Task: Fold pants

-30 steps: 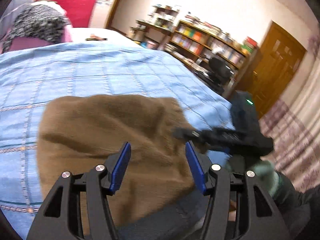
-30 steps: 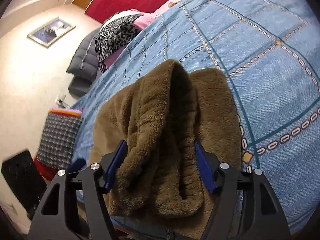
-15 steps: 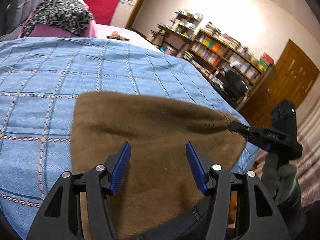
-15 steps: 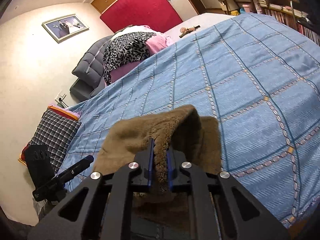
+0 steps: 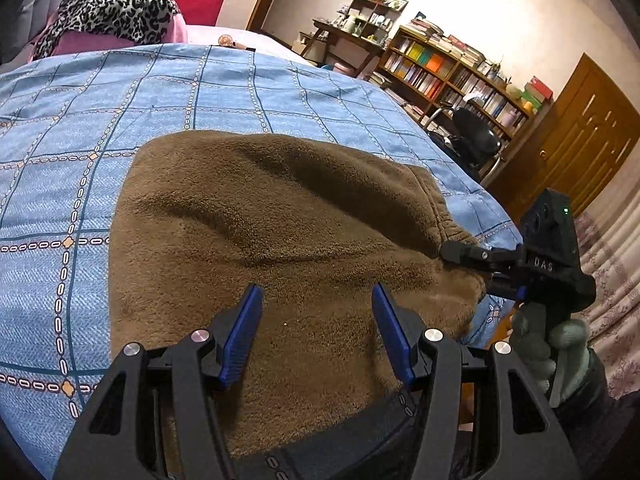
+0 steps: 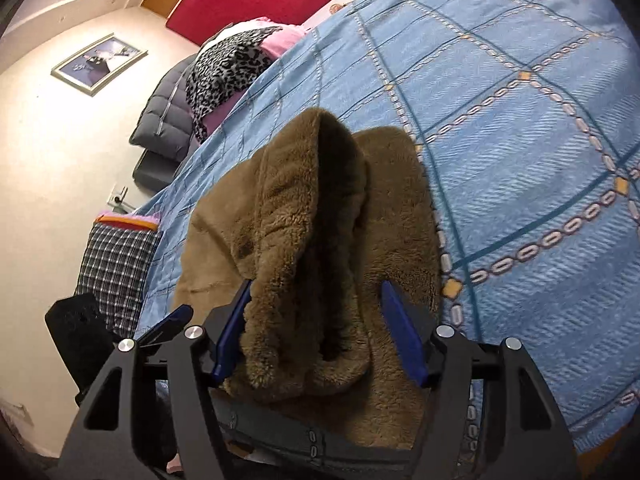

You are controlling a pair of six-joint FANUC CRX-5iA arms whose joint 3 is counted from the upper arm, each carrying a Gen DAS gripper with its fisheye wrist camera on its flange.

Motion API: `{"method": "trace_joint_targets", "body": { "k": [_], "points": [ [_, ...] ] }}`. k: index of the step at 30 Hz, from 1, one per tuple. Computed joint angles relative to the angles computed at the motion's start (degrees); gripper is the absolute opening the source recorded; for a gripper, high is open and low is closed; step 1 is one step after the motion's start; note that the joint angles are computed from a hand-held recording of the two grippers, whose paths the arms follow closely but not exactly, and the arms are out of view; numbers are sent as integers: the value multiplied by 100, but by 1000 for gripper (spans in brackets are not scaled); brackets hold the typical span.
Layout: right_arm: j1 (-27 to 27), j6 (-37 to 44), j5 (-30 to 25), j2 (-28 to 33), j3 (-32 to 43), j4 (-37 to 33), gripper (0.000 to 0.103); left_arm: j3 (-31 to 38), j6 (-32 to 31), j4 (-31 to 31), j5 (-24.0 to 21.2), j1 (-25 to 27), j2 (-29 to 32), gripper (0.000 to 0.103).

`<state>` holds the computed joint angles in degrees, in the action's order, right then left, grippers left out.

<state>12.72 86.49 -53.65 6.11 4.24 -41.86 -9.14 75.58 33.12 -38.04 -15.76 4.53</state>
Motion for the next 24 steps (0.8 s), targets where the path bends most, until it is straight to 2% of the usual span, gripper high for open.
{"method": "trace_joint_targets", "body": {
  "k": [2,6,10,11,13,15,16,17,21,24],
  "points": [
    [-27,80,-108,44,49,-82,58,3,28,18,8,-1,5,57],
    [-69,138,-29,-75,-21,-101,33,49,30,81,26,0,54,57],
    [65,143,142,-280,-102,202,19,143,28,83,59,-18,70,57],
    [20,295,97,-311,-78,64,15,149,17,91,72,-19,64,57],
    [39,315,85,-343,-52,93,15,171,6,83,82,-17,61,57],
    [89,228,-6,-283,10,220,19,226,71,17,41,5,88,57],
    [115,150,-7,-259,8,302,25,229,106,-4,28,19,96,57],
    [176,-45,52,-239,-28,459,41,239,162,-37,6,27,102,57],
    [126,-99,142,-125,-69,353,52,173,203,-7,-10,42,79,57],
    [7,52,-76,76,82,-7,55,182,247,-66,-24,33,85,57]
  ]
}}
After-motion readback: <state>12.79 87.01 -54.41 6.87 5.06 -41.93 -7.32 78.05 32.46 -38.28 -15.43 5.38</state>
